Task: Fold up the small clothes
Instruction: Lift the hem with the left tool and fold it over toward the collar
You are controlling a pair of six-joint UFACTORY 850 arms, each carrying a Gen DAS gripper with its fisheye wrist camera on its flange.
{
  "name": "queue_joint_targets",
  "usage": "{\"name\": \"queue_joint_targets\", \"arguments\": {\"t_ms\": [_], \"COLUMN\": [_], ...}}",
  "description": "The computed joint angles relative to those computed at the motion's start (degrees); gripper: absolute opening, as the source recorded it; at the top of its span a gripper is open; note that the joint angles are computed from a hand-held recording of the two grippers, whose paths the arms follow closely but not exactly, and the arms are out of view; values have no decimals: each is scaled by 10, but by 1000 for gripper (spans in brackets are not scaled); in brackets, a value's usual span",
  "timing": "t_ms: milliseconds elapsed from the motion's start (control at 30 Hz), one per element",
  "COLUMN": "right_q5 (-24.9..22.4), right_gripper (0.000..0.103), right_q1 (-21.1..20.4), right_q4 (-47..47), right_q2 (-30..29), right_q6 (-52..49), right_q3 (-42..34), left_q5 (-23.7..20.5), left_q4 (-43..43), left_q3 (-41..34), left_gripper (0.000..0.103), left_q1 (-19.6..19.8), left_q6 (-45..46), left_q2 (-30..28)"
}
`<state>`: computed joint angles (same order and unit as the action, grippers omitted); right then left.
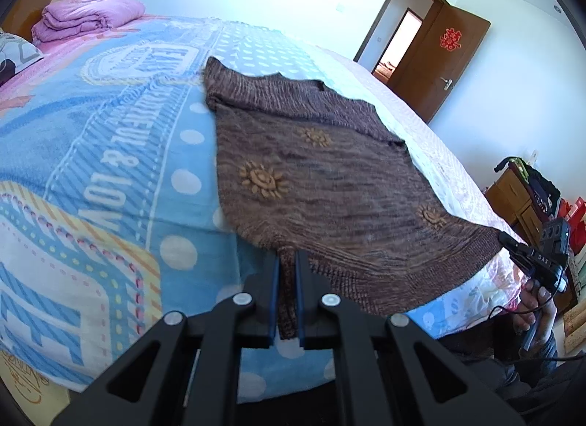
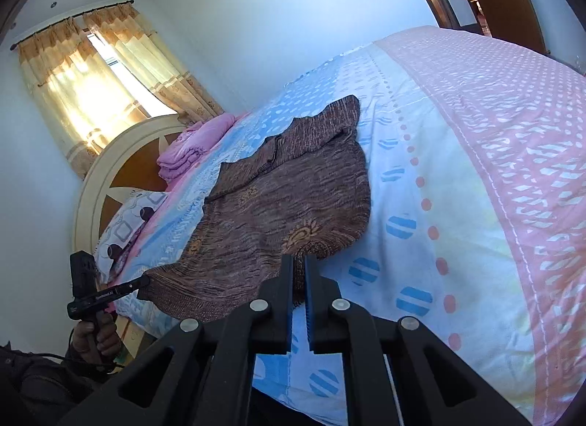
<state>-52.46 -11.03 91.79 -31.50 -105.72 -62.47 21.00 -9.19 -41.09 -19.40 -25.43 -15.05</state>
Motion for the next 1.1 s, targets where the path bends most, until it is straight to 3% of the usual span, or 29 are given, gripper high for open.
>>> {"name": "queue_joint_targets", "arguments": {"t_ms": [233, 533, 1100], "right_q5": [-19, -5, 57], "right_gripper": [5, 5, 5], "right_q1": [3, 30, 90], "right_q4": [17, 52, 7], "right_q2": [13, 10, -80], "right_q6": [8, 7, 120], "right_q3": [-18, -70, -279], "left_q5": [10, 15, -26], "left_q4": [4, 5, -43], "left_q3": [-16, -58, -183], "left_gripper": [8, 8, 8], "left_q1": [21, 42, 86], "left_q6": [11, 15, 100], "left_q2": [9, -8, -70]}}
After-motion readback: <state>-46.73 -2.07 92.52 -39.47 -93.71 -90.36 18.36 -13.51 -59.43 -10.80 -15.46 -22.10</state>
